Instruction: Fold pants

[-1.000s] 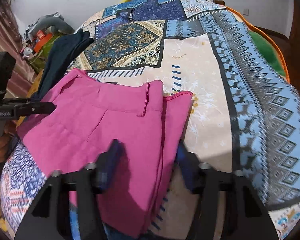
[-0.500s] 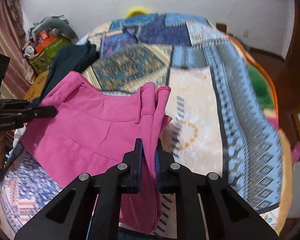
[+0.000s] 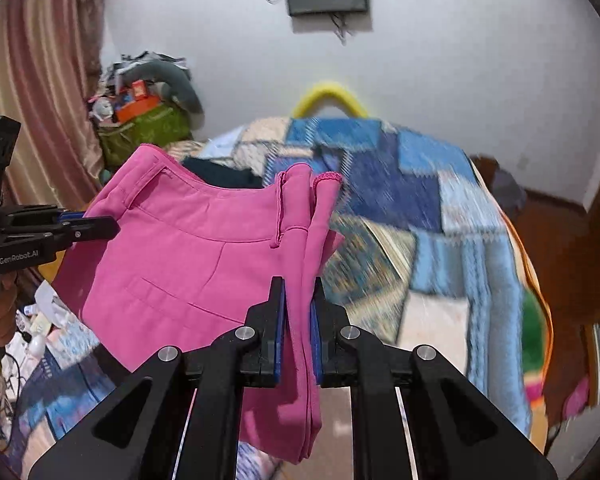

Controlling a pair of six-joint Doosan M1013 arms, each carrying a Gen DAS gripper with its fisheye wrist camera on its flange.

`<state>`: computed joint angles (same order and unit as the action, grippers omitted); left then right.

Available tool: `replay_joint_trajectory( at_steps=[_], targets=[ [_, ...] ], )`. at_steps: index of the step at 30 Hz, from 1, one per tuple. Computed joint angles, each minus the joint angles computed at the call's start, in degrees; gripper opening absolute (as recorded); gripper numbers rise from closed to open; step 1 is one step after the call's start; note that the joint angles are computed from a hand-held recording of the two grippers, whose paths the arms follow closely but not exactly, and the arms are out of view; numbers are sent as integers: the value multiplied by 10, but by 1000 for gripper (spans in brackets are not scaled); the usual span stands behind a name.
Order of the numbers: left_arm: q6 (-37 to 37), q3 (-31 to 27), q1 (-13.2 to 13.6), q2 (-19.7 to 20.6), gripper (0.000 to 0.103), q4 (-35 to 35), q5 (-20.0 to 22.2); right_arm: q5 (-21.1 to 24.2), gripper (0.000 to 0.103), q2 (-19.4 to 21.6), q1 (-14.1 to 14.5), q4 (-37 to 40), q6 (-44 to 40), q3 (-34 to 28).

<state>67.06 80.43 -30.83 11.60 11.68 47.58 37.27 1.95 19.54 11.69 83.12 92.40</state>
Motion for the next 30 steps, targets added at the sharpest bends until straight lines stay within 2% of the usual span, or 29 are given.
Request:
replay_joint_trajectory(
  at_steps=[10,16,20,25,30],
  targets=[
    [-77,17,55,-13,17,64,-5,-30,10,63,47,25,-6,-66],
    [-89,37,85,2,17,75,-1,-15,10,109,66,32,14,-100],
    [-79,36,97,27,17,61,14,5,10,135,73,26,32,-114],
    [-67,42,98,51,18,66,13,36,10,160,76,5,56,-121],
    [-59,45,102,64,24,61,15,52,11,167,74,-2,61,-122]
  ],
)
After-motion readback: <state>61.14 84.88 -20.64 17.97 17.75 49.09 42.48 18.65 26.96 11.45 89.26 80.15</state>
